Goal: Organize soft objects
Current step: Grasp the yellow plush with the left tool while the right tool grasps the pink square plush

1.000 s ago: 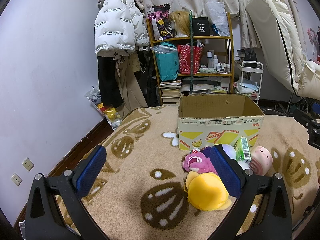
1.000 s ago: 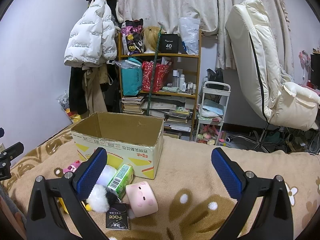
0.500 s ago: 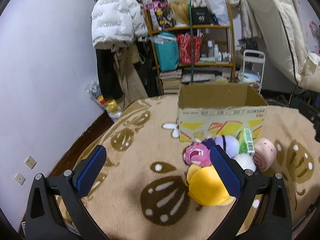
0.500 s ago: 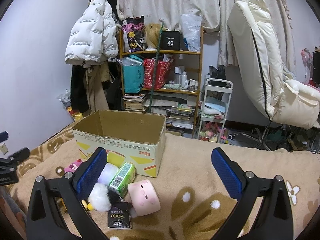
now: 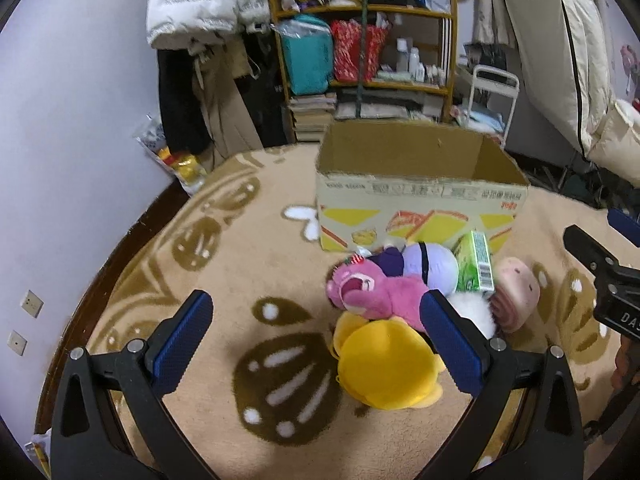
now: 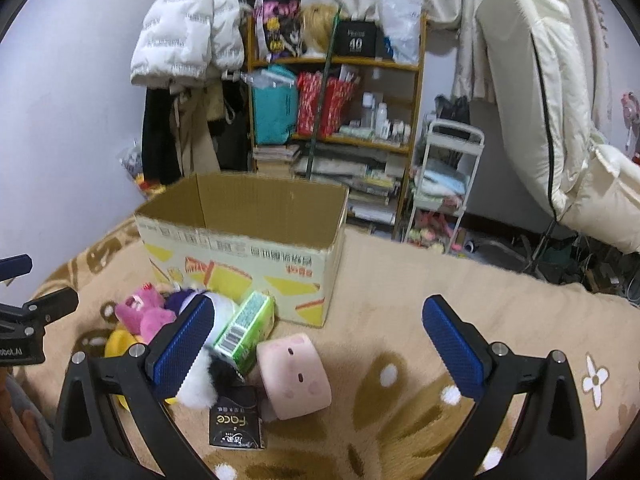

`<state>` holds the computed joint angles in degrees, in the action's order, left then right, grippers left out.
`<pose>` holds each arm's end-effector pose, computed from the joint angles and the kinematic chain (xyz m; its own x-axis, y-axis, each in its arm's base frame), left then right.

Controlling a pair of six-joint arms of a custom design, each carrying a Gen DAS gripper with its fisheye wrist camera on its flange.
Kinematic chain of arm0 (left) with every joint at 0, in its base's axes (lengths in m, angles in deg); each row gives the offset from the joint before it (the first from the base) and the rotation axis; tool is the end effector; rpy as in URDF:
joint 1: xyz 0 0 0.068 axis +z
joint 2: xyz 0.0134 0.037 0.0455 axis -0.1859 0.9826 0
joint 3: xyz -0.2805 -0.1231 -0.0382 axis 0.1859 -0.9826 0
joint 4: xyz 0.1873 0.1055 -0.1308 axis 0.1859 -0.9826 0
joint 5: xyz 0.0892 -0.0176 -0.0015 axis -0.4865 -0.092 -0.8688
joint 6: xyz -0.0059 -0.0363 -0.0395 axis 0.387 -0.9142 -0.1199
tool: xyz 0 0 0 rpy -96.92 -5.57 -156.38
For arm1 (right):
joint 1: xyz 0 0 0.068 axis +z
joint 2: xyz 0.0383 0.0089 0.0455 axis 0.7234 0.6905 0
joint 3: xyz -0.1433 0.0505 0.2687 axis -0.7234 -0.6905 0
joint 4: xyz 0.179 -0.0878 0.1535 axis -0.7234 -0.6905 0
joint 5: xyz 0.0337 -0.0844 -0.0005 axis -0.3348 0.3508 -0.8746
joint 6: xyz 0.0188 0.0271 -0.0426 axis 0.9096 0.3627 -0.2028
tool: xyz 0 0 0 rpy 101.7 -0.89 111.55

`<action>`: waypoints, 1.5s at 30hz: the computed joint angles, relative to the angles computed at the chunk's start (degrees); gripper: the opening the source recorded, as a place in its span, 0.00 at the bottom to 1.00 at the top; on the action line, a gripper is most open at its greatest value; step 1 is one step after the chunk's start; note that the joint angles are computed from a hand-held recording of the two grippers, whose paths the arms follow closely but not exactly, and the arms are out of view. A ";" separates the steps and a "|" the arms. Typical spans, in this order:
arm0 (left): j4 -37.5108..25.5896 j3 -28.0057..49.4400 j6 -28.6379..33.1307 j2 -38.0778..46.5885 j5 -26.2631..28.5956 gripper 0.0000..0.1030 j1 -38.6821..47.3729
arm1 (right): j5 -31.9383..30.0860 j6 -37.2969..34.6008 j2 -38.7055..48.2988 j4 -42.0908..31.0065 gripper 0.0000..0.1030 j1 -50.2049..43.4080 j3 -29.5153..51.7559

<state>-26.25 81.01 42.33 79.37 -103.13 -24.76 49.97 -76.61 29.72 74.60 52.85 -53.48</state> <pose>0.1945 -0.0319 0.1890 -0.7002 -0.2029 -0.6845 -0.3632 0.9267 0.0969 0.2929 0.0429 0.1803 -0.5237 -0.2688 -0.8084 -0.4404 0.8977 -0.0131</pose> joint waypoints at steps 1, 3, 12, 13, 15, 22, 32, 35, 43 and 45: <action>0.73 0.05 0.35 1.33 0.85 0.99 0.04 | 0.06 -0.07 1.20 -0.46 1.00 0.12 0.64; 1.54 0.24 0.65 3.31 2.35 0.99 0.19 | 0.43 -0.17 2.70 -1.17 1.00 0.45 1.54; 4.09 1.60 2.15 12.58 10.44 0.99 1.49 | 1.46 -0.08 11.28 -7.64 1.00 1.18 7.72; 4.63 1.48 2.17 13.21 11.26 0.99 1.50 | 1.63 0.15 12.27 -8.18 1.00 1.28 8.29; 5.17 1.58 2.23 14.87 11.77 0.99 1.14 | 2.06 0.06 13.73 -9.11 1.00 1.43 9.25; 5.36 3.17 3.17 21.09 15.72 0.99 3.03 | 3.28 -0.91 17.47 -11.43 1.00 2.71 11.46; 6.34 5.03 3.73 28.82 19.69 0.99 4.69 | 3.14 -1.20 23.25 -13.88 0.94 2.47 14.83; 6.92 5.20 3.79 30.17 21.20 0.99 5.79 | 2.74 -0.97 24.06 -14.88 0.93 2.57 15.76; 9.06 4.72 3.85 31.79 24.06 0.96 7.84 | 0.41 -0.80 26.52 -19.25 0.79 1.78 19.41; 9.39 4.36 3.73 31.21 25.45 0.88 7.95 | 0.46 -0.83 26.52 -19.69 0.71 1.87 19.78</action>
<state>-16.86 85.37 46.06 110.58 -77.68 -16.81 50.43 -77.44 56.24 54.90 54.72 -33.70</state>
